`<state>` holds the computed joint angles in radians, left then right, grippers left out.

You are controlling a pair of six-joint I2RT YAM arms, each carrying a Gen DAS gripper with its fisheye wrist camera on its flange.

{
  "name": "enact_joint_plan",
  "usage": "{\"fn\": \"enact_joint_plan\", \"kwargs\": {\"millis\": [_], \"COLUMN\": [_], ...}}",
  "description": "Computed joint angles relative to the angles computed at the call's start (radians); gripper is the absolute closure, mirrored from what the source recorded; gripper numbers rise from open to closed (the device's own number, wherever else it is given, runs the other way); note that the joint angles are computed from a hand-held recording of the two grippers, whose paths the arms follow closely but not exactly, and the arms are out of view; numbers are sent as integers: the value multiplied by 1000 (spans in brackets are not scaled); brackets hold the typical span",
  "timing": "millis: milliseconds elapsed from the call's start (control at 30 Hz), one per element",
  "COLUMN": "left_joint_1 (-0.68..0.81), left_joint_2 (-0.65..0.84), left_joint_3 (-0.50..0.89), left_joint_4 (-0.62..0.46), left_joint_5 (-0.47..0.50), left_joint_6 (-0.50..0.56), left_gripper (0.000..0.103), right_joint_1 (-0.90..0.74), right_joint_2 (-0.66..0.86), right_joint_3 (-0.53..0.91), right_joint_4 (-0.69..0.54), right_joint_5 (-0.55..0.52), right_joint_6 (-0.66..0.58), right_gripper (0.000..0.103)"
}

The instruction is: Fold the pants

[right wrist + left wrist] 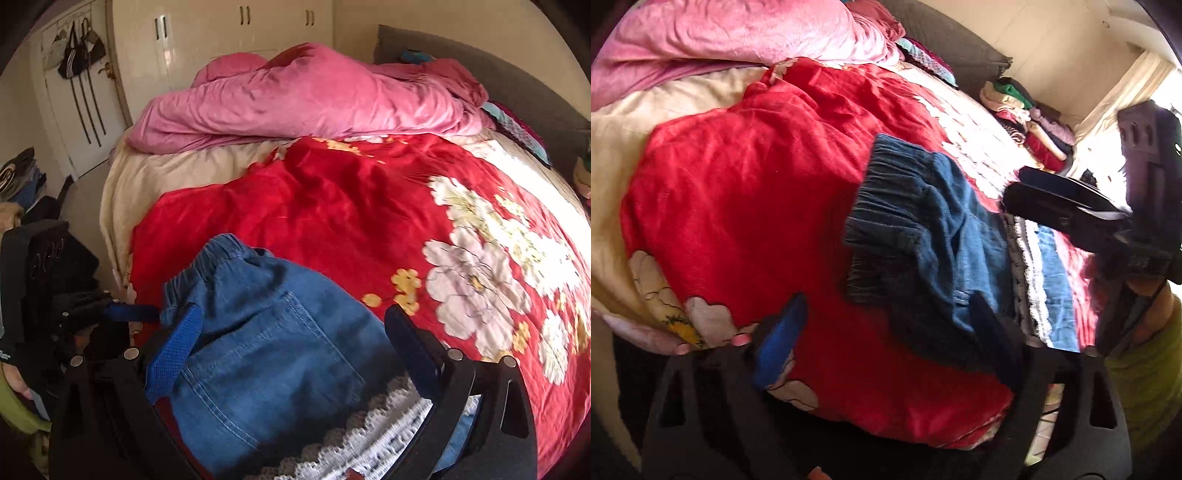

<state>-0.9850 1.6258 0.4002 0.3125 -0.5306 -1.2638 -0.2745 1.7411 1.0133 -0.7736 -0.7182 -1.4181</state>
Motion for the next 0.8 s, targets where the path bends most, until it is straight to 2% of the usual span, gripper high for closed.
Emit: {"fn": "enact_joint_plan", "kwargs": {"millis": [33,100,267,333,633,667,700,733,800], "left_joint_1": [4,18,18,19,8,5,5,7,0], "left_joint_2": [10,39,89,101,118,118,112,108,102], "left_joint_3": [-7,-17,3,0,-18,-22,-30,-36,-45], "left_joint_4": [35,113,137,151,186,191,195,201,209], "left_joint_5": [10,40,48,50,51,51,52,54,53], "left_joint_6": [4,10,-1,-3,-18,-23,-24,-27,-36], "left_gripper": [48,55,55,56,53,52,51,50,47], "right_joint_1": [14,50,134,175,282,288,289,286,259], "right_joint_2": [-1,-11,12,25,121,146,170,189,222], "right_joint_3": [-5,-19,-10,-19,5,14,27,37,82], "right_joint_4": [2,20,31,85,69,64,52,49,-22], "right_joint_5": [4,16,48,95,153,161,160,158,120], "right_joint_6": [2,19,42,88,93,96,94,91,48], "right_gripper": [5,5,5,5,5,8,19,22,42]}}
